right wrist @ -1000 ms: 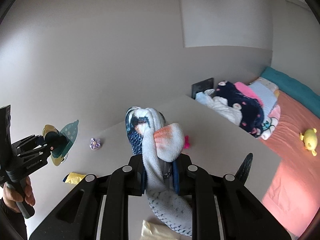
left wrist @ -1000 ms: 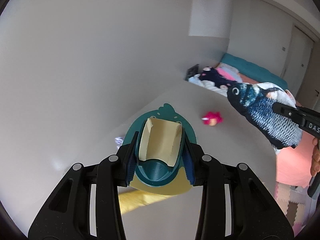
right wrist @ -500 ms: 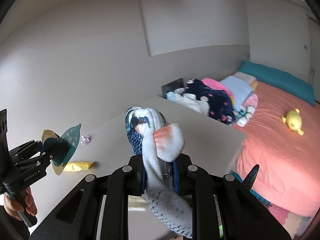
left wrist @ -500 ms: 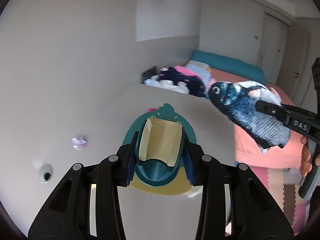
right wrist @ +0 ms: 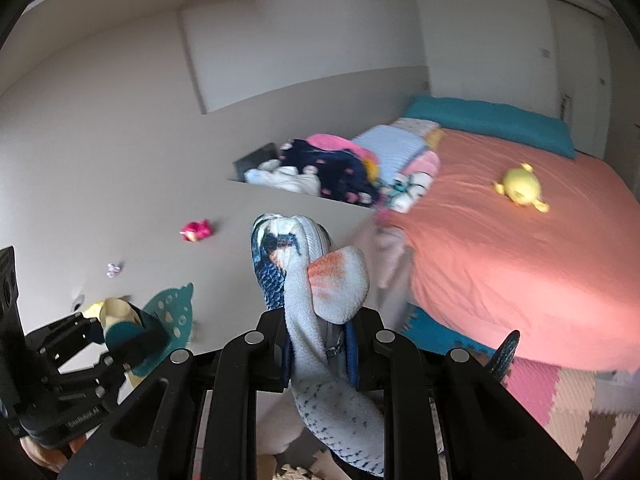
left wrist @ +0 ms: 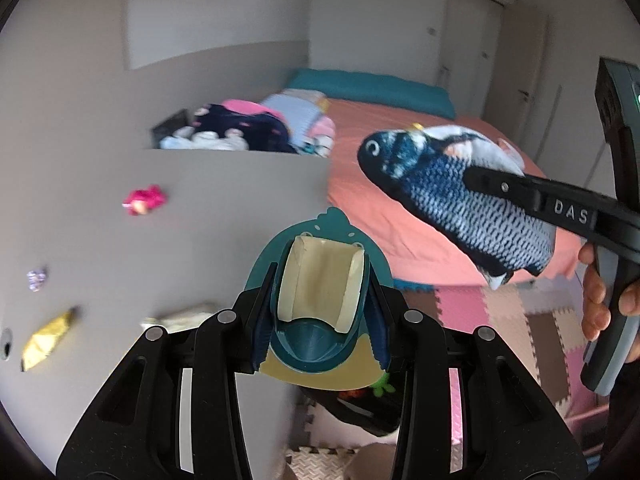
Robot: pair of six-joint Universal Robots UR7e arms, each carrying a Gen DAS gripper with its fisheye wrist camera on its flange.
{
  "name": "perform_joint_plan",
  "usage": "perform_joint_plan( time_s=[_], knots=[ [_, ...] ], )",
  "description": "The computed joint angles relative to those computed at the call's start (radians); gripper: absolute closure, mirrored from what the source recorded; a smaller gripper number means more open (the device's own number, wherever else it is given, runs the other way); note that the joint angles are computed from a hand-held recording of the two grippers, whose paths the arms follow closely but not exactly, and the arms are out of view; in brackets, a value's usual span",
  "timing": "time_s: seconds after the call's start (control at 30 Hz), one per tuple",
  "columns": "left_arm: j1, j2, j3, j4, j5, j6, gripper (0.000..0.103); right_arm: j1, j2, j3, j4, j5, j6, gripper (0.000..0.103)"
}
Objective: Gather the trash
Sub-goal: 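Carry the cup toy and fish plush over the bin and release both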
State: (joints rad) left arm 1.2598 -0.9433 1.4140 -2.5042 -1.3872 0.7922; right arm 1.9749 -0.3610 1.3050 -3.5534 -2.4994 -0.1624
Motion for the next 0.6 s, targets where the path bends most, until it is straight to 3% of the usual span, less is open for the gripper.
perform_joint_plan(
  time_s=[0.27, 0.6],
  knots=[
    [-0.036, 0.013, 0.122, -0.003, 0.027, 0.011, 0.064, -0.041, -0.067, 0.176, -0.081, -0.034, 0.083, 0.082],
    [-0.042, 0.055, 0.185, 0.001, 0.096, -0.001, 0.063, -0.103, -0.087, 0.241, -0.035, -0.03, 0.185, 0.08]
  ],
)
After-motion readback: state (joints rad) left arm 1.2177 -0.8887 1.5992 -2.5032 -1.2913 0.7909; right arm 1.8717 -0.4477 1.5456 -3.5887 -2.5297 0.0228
